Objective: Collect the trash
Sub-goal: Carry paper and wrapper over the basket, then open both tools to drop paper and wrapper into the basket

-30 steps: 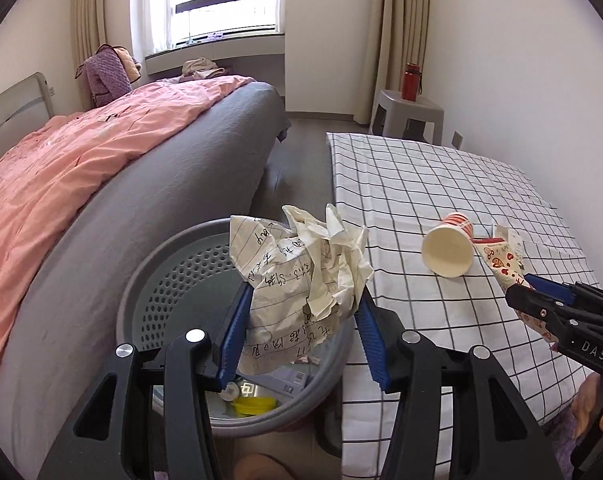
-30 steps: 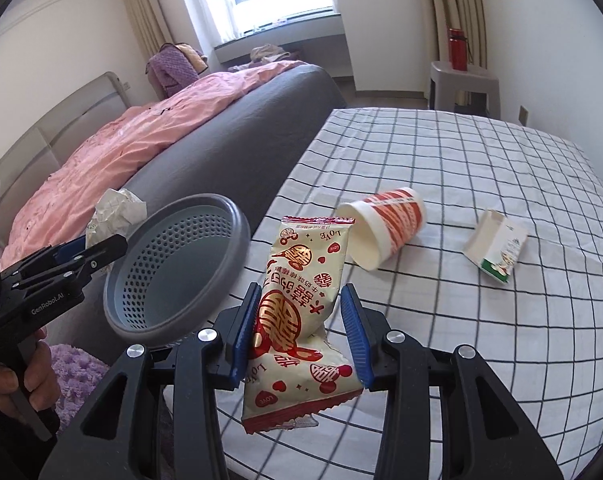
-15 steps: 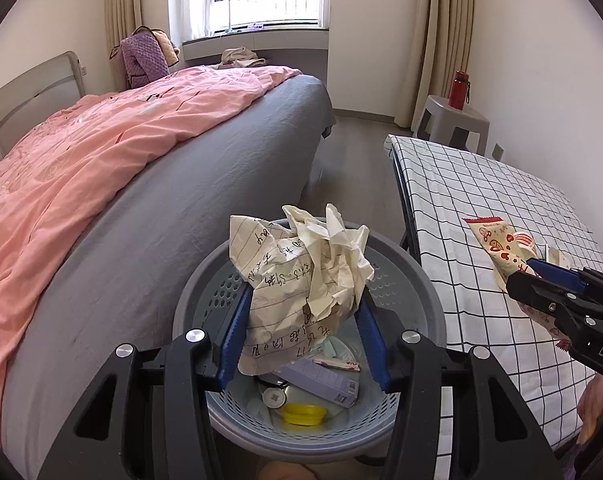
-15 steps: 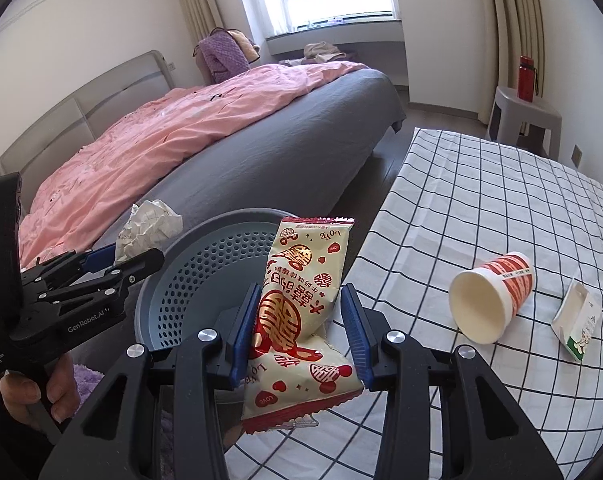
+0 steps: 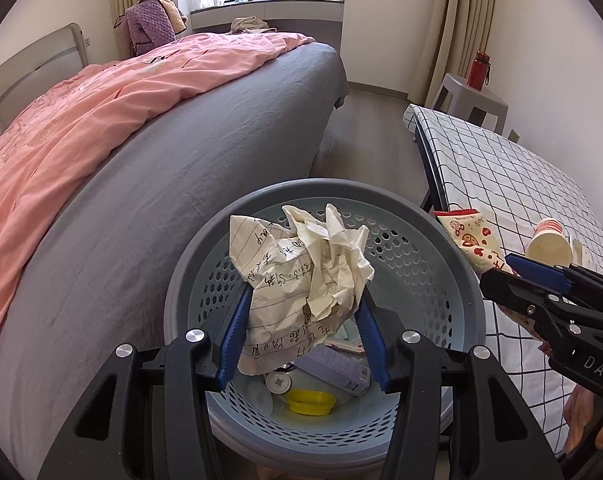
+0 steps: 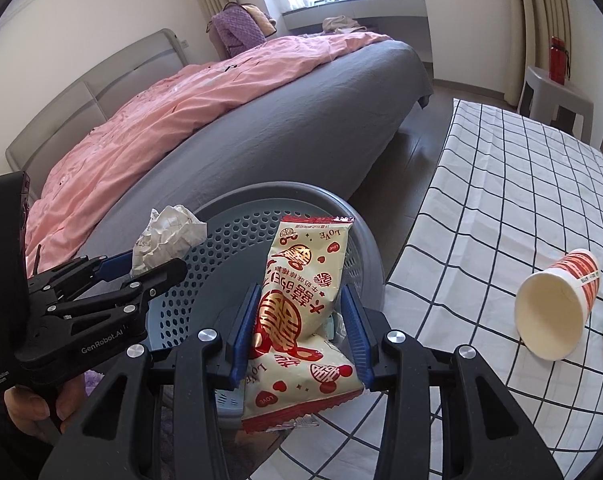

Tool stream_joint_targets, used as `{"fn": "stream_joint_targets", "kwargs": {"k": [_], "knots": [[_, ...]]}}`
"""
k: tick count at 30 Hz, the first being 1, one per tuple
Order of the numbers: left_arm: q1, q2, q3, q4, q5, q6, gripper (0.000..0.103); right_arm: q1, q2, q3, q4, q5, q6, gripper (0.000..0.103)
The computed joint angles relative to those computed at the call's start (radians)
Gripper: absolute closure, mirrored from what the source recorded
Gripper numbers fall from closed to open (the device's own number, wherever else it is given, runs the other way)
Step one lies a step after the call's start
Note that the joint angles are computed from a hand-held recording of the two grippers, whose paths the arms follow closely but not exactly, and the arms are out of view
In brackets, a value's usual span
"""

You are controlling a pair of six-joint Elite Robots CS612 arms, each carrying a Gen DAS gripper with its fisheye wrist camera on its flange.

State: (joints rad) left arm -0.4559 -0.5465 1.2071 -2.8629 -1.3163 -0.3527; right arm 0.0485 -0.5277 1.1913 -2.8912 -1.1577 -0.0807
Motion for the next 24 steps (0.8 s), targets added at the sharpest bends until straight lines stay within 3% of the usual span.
{"fn": "stream_joint_targets", "kwargs": {"k": [13,16,19,24], "knots": [[0.002,0.0,0.001,-0.008,0.031,-0.026,0.053,0.01,0.026,-0.049,0.027,0.026,-0.017,0.061],[0.001,-0.002,0.006,-0.012,0.033,-0.035,0.049,0.011,0.027,-0.051,0.023,0.027,-0.016,0.06],[0.002,-0.004,0.013,-0.024,0.042,-0.046,0.036,0.012,0.028,-0.05,0.016,0.032,-0.015,0.046],[0.004,-0.006,0.014,-0.024,0.042,-0.06,0.036,0.014,0.023,-0.04,0.0,0.017,-0.017,0.044]]}}
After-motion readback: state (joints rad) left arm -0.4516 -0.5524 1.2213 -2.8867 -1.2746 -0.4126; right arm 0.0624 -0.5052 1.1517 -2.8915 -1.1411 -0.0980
